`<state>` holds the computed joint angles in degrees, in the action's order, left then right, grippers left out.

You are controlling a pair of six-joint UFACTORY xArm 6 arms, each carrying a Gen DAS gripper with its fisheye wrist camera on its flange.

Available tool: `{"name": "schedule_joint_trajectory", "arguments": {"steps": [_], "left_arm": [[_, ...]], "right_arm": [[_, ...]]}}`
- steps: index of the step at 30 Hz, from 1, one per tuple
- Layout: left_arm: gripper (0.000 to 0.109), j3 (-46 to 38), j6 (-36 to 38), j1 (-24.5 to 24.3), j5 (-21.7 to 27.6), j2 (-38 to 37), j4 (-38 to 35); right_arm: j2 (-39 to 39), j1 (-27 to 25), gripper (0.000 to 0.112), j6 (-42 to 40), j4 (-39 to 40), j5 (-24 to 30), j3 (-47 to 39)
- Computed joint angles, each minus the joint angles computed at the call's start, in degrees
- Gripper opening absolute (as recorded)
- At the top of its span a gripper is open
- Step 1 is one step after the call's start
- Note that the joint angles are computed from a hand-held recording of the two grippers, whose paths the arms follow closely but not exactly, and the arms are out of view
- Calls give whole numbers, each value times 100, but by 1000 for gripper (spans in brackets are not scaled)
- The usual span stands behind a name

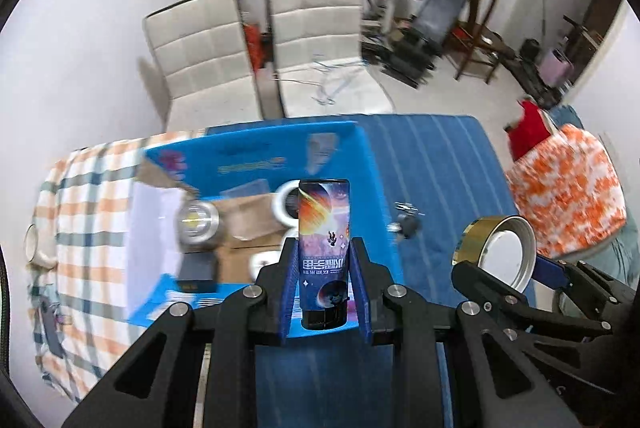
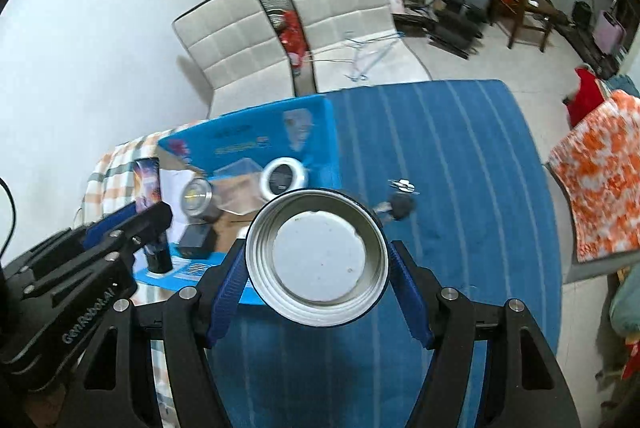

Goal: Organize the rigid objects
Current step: 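Carry the tube and gold-rimmed lid into the blue box and open both tools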

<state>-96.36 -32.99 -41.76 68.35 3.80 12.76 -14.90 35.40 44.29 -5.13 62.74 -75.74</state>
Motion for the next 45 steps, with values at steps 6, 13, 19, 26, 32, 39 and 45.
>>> {"name": "schedule_joint_trajectory", "arguments": {"steps": [6, 13, 19, 26, 32, 39, 45], "left_arm": [[22, 526, 25, 354, -204, -391, -95], [22, 1062, 593, 959, -315, -504, -1130], [22, 1330, 1081, 1272, -144, -120, -1752], [23, 1459, 1317, 1437, -50, 281, -2155], [22, 1477, 1355, 1441, -35, 414, -2207], [23, 1609, 1406, 1516, 76, 342, -2394], [30, 1686, 1327, 1625, 190, 122, -2139]], "right_arm": [[632, 132, 71, -58, -19, -59, -473], [1252, -17, 71, -361, 646, -611, -151], [1827, 11, 71, -409, 812, -938, 51], [2418, 140, 72, -367, 371, -744, -343], [2713, 129, 72, -529, 462, -512, -709], [2735, 143, 73, -584, 610, -388, -802], [2724, 177, 85, -442, 550, -278, -838]]}}
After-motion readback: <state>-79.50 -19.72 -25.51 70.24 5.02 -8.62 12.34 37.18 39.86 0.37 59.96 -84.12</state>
